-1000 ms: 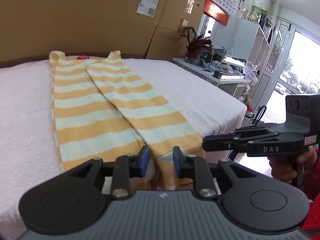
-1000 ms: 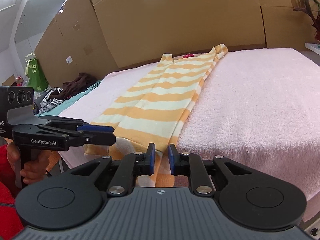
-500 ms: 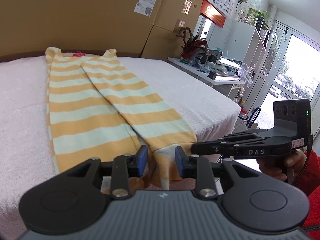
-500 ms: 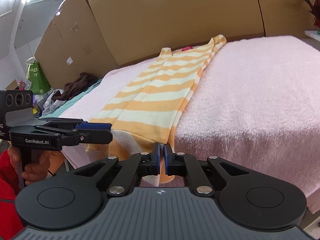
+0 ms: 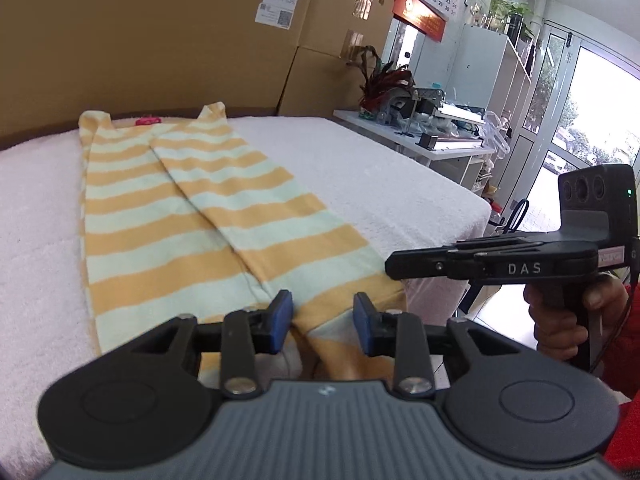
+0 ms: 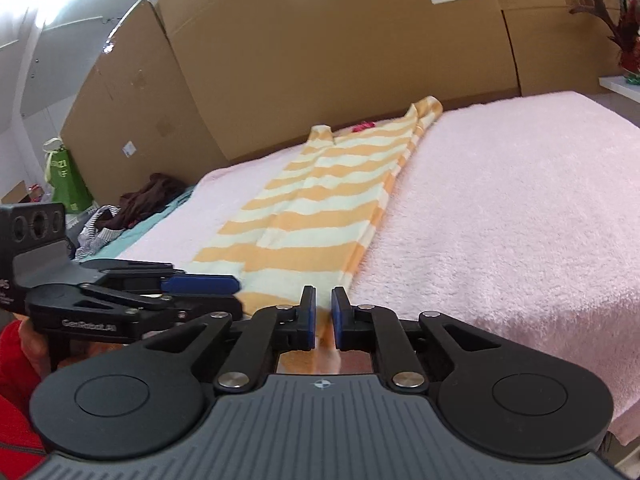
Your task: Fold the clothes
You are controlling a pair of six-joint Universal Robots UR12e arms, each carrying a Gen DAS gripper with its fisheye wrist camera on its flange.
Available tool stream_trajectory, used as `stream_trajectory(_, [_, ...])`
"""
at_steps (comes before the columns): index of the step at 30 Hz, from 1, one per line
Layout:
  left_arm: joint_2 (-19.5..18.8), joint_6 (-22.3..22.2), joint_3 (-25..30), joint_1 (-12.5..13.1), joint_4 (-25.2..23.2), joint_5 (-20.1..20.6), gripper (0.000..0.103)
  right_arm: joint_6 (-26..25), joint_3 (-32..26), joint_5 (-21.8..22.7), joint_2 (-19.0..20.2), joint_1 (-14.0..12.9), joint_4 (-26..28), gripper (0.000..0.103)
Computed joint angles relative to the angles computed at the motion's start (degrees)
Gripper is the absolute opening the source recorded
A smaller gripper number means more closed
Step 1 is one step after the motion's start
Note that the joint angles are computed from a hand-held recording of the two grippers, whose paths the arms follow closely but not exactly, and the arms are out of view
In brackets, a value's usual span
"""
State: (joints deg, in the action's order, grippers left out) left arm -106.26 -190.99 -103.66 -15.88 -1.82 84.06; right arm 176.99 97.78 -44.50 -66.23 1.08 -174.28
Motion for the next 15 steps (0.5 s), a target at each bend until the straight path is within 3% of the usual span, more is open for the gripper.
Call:
stream_trajectory(3, [0.52,-0.44,0.32,0.41,-0.74,-1.62,0.031,-0.42,-0.63,1.25,-0.08,-0.6,1.46,0.012])
stream_trajectory(5, [-0.21,1.05,1.16,0.45,1.02,-2.0,0.04,-0.09,-1.92,3.21,0.78,-0.49,-0.04,0.012])
stream_trajectory(7, [-1.21,1.87,2.49,0.33,-0.56,-1.17,0.042,1.09,-4.06,5.37,2.16,0.01,1.09,0.012])
stream_trajectory(12, [-0.52,3.31,1.94,0.36,-3.13,-1.36,0.042,0.66,-7.34,3.43,3.67,0.5,8.1,0.005])
stream_trajectory(13, [-0.3,2.74,1.93,0.64,-3.07,-2.52,0.041,1.06,-7.79,3.77,3.8,0.38,8.28,0.011])
stream_trajectory(15, [-0.67,2.77,2.19,1.13,-0.52,-4.41,0.045,0.14,-9.31,4.74,4.39,0.67,9.44,0.014])
